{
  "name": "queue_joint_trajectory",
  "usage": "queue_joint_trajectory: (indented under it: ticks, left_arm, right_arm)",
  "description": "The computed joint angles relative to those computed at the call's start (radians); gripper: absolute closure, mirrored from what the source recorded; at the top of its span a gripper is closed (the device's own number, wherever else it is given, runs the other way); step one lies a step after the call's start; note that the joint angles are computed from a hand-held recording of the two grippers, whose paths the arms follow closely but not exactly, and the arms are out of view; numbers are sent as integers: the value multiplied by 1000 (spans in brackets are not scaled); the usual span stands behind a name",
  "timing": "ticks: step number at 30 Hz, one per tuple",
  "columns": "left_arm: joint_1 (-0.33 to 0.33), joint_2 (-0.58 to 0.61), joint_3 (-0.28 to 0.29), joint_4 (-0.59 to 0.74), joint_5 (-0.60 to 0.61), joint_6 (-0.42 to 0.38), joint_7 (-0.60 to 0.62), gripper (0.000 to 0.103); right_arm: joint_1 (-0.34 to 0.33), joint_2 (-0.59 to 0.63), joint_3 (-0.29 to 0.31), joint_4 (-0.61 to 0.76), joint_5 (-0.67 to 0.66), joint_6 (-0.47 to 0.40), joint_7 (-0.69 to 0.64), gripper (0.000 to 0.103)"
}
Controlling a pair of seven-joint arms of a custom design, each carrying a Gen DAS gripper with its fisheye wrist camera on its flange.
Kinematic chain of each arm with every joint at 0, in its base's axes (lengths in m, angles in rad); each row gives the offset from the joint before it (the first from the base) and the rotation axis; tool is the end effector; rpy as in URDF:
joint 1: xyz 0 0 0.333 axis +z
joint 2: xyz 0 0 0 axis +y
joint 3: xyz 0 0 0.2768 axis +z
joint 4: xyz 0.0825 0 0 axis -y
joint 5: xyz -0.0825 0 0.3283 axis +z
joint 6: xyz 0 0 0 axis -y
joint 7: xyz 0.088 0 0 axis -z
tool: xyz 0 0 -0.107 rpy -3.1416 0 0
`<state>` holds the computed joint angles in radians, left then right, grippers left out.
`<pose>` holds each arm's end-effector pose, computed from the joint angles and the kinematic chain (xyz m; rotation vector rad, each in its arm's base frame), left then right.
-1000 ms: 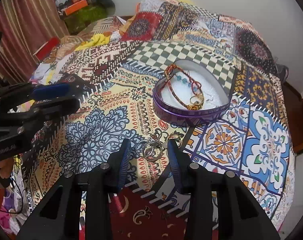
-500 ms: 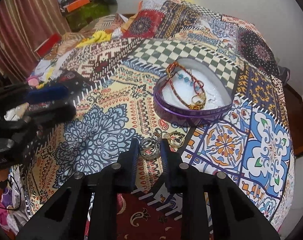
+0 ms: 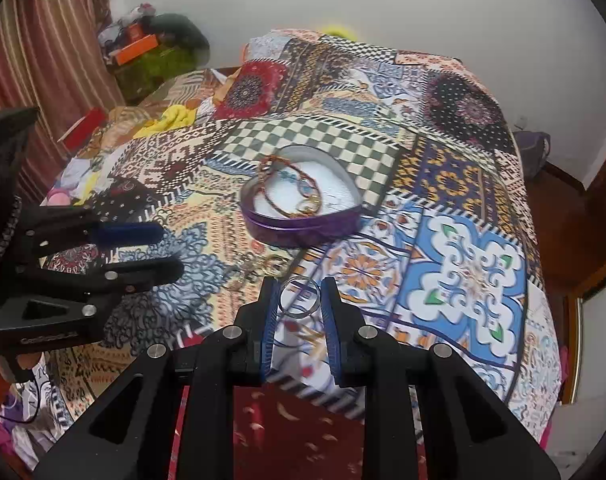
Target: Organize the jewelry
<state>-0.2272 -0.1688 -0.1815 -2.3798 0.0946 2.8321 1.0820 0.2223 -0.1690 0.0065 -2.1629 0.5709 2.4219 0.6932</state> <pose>0.4389 -0.1980 0.4523 -1.9370 1.9525 -0.7867 0.4793 0.1142 0.5000 -2.3284 1.0089 -0.2188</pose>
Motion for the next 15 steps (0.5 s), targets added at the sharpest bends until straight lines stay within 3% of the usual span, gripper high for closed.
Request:
queue_joint_trajectory:
  ticks: [5,15]
  left_arm:
    - [-15,69,1,57,-54,-19,43,64]
    - [3,141,-23,111,-49,-23,47,64]
  right_arm:
    - [-9,-7,-15,-10,27,1,-24,83]
    - [-26,-3,-28,-8,76,-20,-64,83]
